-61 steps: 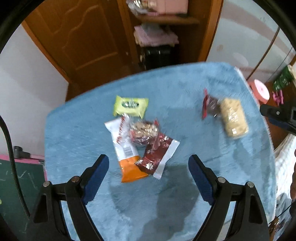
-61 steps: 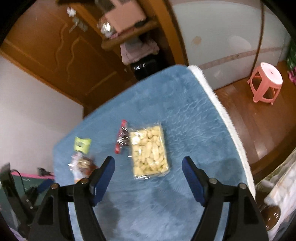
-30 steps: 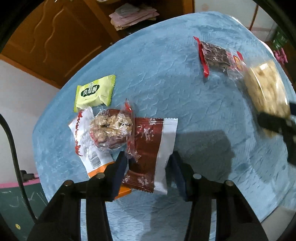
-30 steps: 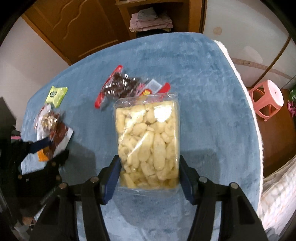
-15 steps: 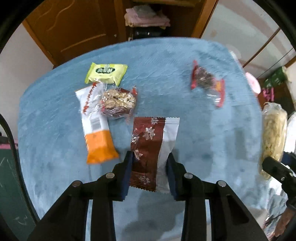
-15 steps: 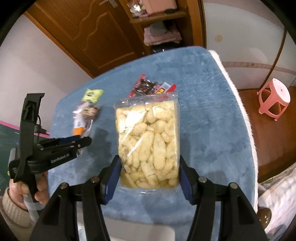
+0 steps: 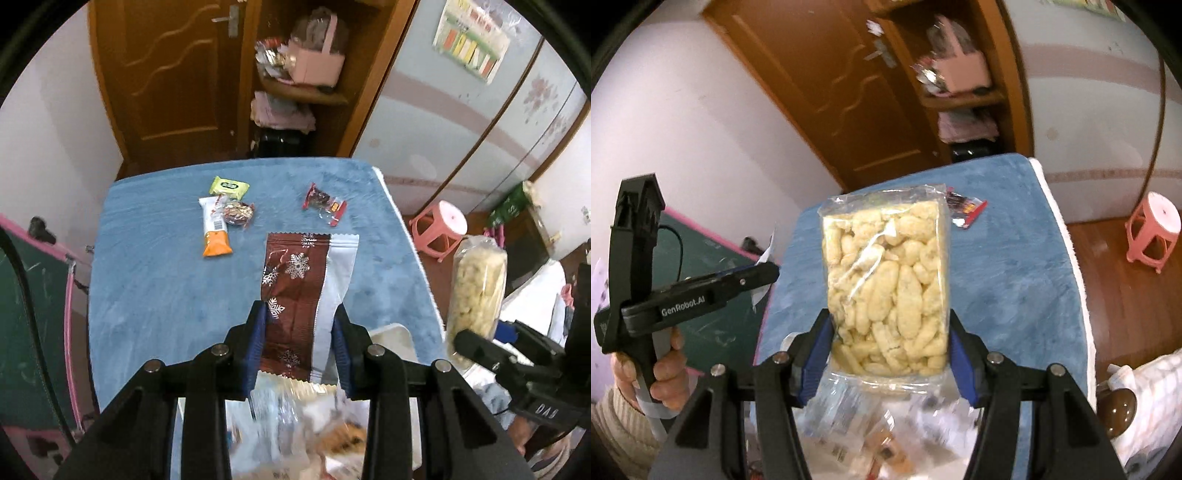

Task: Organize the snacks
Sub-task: 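Carry both held snacks over the tray and release them with both grippers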

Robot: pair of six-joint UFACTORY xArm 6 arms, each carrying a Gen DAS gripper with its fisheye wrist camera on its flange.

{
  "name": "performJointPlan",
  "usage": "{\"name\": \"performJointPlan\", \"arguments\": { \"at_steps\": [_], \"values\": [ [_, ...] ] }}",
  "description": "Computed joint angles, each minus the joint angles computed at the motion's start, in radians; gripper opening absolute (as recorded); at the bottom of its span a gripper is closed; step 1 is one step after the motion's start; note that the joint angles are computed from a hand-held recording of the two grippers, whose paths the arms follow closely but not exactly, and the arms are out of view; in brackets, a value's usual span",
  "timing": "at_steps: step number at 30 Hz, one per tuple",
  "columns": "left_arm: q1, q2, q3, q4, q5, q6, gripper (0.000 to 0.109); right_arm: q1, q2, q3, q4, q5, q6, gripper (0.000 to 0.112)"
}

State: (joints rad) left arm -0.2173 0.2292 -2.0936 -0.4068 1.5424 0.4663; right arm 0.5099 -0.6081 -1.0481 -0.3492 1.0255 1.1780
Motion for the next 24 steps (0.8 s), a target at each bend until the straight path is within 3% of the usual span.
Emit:
{"name": "performJointPlan", "arguments": {
  "at_steps": [8,13,20,21,24],
  "values": [
    [0.055,-0.286,0.306,0.010,-0.055,0.065,0.033,0.253,0.026,-0.077,-0.130,0.122,0.118,0.059],
    [0.045,-0.406,0.490,0.079,-0.138,0.078,0.033,0.337,0.081,-0.110,-0.119,0.206,0.143,0.059],
    [0.050,-0.456,0.584,0.148,-0.163,0.067,0.035,0.338,0.110,-0.106,-0.044,0.263,0.152,0.060],
    [0.047,-0.460,0.594,0.165,-0.168,0.064,0.040,0.336,0.112,-0.106,-0.029,0.264,0.154,0.060],
    [0.051,-0.480,0.619,0.182,-0.184,0.057,0.081,0.328,0.110,-0.097,-0.005,0.258,0.167,0.065]
  ]
}}
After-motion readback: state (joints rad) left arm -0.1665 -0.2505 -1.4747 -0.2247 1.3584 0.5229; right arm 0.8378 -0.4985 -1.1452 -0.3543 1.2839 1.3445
